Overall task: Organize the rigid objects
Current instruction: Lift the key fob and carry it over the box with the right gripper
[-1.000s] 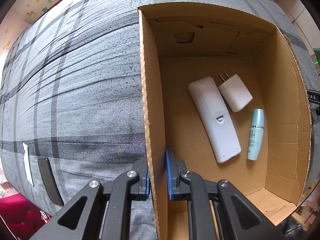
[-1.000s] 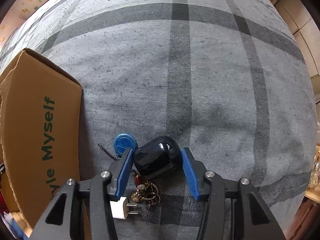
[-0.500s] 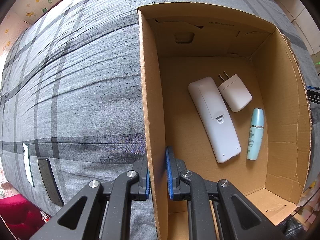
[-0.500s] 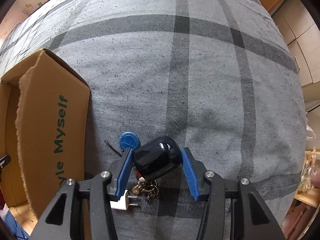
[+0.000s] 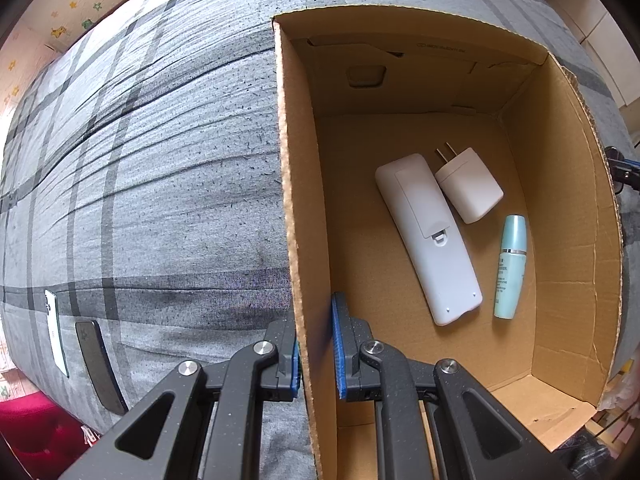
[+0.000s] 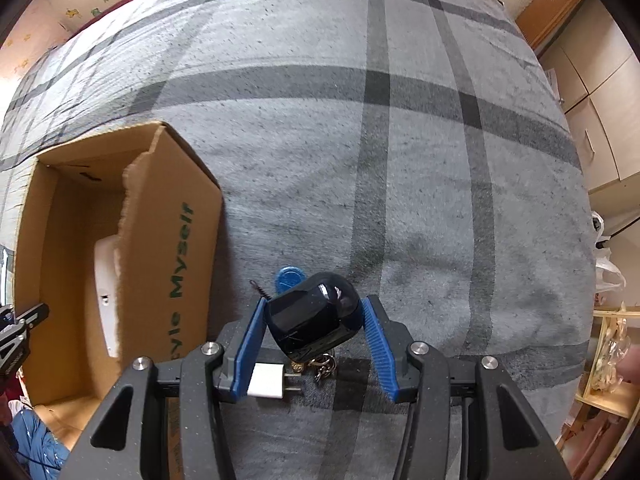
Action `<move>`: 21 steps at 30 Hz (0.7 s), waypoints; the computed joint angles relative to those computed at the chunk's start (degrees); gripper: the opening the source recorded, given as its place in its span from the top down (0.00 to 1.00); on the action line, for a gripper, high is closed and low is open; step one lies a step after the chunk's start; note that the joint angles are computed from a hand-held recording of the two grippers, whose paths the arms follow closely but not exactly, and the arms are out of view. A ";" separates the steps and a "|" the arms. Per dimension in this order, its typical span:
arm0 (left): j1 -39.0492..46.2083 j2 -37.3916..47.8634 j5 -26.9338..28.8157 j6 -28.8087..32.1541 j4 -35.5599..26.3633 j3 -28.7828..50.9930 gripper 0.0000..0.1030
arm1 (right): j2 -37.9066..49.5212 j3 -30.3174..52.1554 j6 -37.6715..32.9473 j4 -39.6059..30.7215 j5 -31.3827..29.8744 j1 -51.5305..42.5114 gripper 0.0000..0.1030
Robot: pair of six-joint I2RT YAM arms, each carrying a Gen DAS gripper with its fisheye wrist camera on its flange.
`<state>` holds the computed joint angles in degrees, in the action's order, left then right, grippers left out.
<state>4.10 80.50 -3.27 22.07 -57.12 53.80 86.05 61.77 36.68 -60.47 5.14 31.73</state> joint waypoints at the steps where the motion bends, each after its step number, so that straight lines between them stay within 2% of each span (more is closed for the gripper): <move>1: -0.03 0.01 0.00 -0.03 -0.02 0.03 0.87 | -0.70 -0.17 -0.19 -0.33 -0.07 -0.12 0.49; 21: -0.03 -0.10 0.33 -0.45 0.07 0.00 0.87 | 0.97 11.11 3.42 -6.01 0.52 7.80 0.49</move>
